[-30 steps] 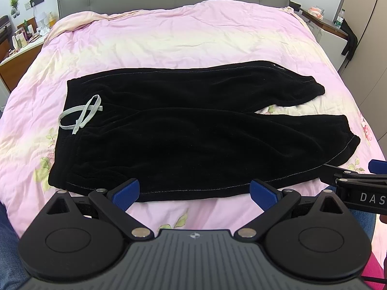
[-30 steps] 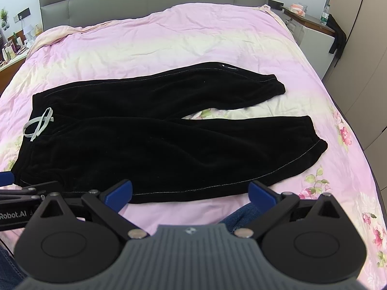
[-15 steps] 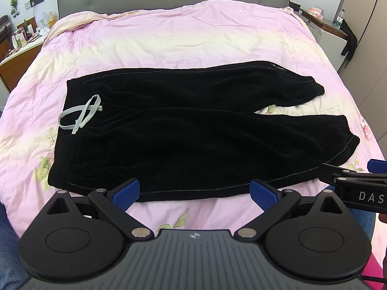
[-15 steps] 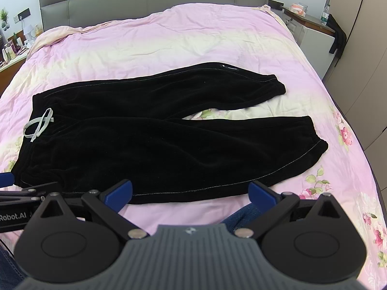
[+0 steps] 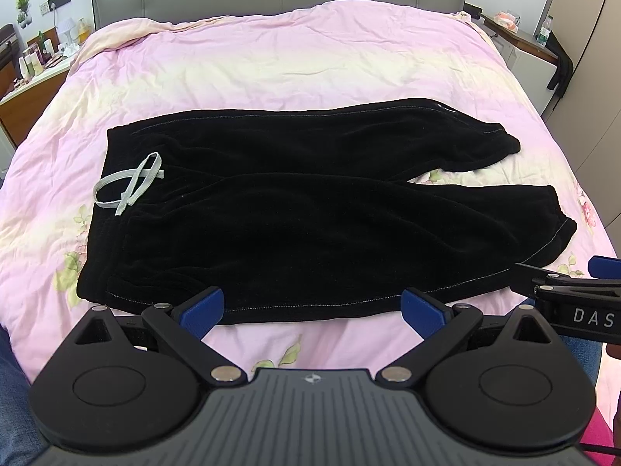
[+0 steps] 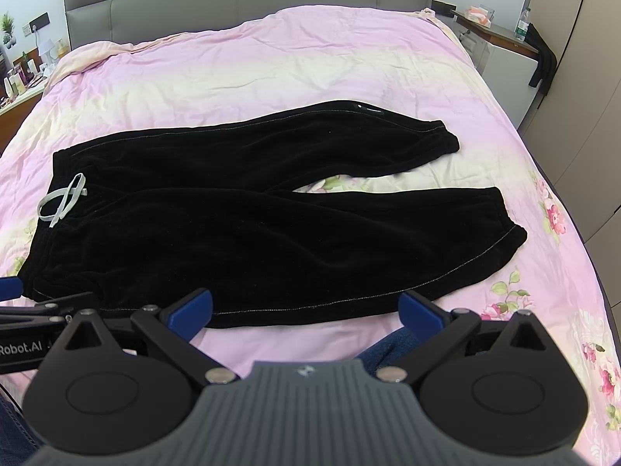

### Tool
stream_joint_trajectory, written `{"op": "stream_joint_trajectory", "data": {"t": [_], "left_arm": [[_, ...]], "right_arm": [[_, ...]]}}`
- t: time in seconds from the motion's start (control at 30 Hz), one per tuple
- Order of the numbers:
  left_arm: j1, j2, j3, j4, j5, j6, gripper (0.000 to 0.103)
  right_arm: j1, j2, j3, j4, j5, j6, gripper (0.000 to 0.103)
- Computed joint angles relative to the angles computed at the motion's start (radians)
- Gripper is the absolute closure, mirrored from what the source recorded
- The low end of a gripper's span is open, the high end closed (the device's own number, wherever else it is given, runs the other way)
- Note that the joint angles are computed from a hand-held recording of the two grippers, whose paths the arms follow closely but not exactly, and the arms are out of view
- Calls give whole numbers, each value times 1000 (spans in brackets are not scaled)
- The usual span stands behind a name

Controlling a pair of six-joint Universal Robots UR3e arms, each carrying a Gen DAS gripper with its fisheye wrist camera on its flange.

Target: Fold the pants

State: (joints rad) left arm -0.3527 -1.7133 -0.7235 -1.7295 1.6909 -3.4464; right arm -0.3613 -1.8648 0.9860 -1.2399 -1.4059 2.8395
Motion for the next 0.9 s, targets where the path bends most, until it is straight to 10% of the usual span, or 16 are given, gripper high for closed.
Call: {"op": "stream_joint_trajectory", "data": {"t": [0.9], "left_arm": [[0, -2, -17, 16, -1, 16, 0]], "right_arm": [[2, -5, 22, -20, 8, 0, 5]]}}
